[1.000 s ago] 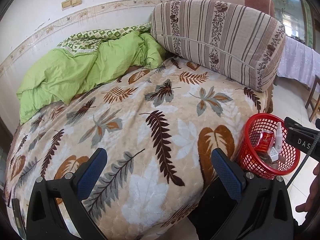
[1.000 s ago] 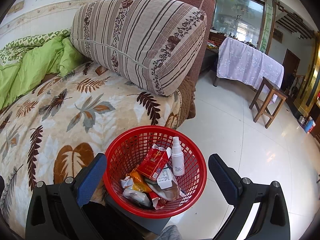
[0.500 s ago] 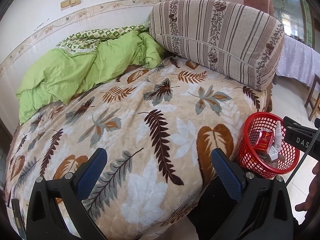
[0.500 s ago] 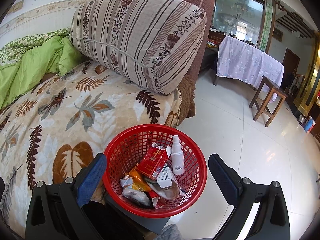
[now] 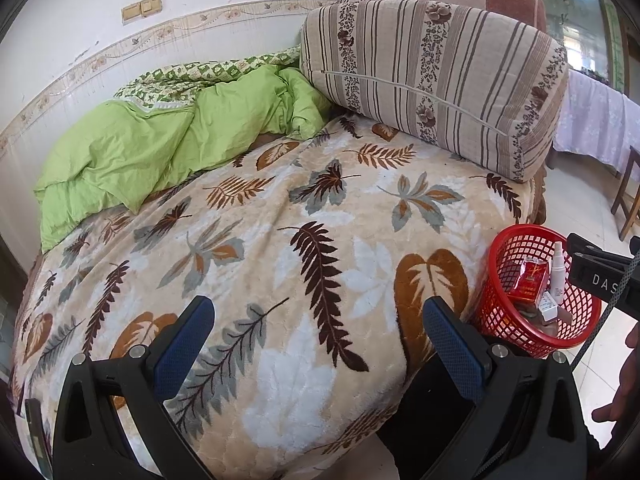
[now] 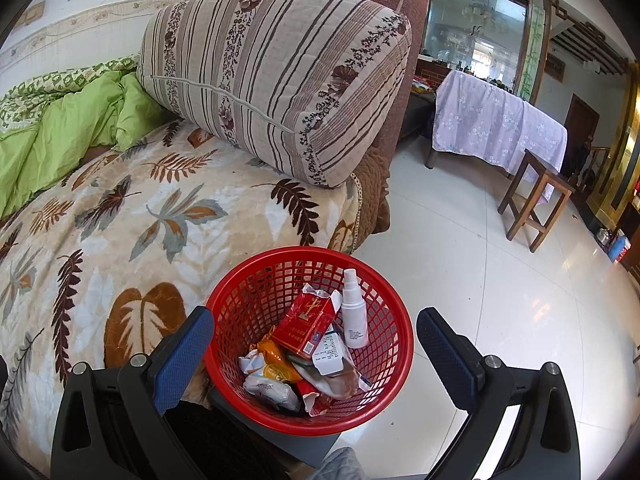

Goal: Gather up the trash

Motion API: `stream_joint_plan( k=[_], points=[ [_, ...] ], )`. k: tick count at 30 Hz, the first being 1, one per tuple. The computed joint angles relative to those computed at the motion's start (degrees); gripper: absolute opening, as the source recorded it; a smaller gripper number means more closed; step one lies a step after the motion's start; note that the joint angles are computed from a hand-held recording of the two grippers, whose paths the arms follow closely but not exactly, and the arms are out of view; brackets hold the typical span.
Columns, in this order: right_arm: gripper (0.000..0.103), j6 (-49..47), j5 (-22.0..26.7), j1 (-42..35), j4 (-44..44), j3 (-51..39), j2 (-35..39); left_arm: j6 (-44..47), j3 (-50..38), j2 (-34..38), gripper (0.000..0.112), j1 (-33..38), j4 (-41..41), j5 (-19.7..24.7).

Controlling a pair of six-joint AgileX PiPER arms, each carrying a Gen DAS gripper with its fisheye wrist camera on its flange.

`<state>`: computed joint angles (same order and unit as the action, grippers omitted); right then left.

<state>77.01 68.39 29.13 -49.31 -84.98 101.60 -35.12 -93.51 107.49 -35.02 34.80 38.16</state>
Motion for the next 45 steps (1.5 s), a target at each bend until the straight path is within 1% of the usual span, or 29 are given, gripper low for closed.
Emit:
stream_joint_plan(
  k=[28,33,39,45],
  points=[
    [0.102,0.3,-0.1,-0.1,0.1,0.7,-0.3,-0.8,0.0,-0.3,0.103,-0.5,0.7,0.2],
    [0.102,0.5,-0.2,0.1,-0.1,1.2,-0.5,-0.3,-0.3,-0.3,0.103,-0.6,-0.4,0.4],
    [0.102,-1.5,-0.7,0.8,-0.2,-1.9,1.5,1.0,-0.3,-0.8,0.103,0.8,-4.7,0.8],
    [0.102,-5.1,-1.7,2.0,-0.1,-9.5,5.9,-2.6,2.7,-2.7,0.103,3.1,-2.9,0.7]
  ],
)
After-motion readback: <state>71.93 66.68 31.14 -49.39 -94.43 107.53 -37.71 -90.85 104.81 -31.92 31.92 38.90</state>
